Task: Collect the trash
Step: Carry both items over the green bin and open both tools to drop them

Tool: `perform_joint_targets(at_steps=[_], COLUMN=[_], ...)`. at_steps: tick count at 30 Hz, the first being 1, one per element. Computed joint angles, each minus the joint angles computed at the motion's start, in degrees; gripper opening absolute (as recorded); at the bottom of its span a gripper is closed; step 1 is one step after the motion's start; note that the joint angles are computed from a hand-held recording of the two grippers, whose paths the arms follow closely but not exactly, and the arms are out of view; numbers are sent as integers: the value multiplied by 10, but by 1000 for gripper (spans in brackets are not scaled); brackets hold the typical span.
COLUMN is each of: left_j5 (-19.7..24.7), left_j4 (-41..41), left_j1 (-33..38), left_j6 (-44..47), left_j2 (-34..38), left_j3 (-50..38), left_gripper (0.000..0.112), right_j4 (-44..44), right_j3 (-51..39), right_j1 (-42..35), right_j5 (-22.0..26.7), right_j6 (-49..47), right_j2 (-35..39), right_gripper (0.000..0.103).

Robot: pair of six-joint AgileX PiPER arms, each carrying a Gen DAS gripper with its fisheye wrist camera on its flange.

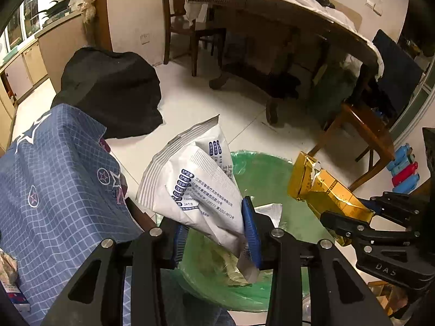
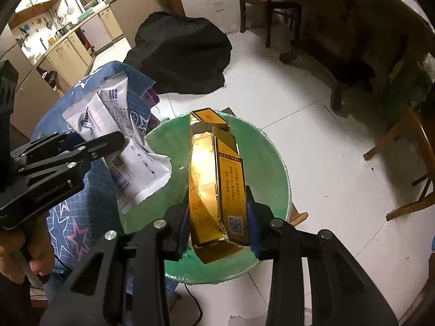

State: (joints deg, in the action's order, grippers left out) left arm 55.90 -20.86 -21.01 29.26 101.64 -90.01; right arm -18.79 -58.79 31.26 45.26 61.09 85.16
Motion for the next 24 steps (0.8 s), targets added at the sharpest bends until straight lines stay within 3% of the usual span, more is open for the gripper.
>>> perform_joint_targets(at_steps=[15,19,24], left_j5=[-17,-19,-25], left_j4=[4,13,15], left_j1=[-8,-9,-4], left_j6=[-7,-14,-14], left_j2=[15,17,13], left_j3=[12,14,20], left_gripper=[41,51,51], right_j4=[31,29,16], right_j3=[24,36,44], right_j1=[-25,-31,-26], right_j5=[-23,-37,-42], right_j6=[-33,-24,-7], right_j2=[-9,-16,-25], right_gripper=[34,37,39])
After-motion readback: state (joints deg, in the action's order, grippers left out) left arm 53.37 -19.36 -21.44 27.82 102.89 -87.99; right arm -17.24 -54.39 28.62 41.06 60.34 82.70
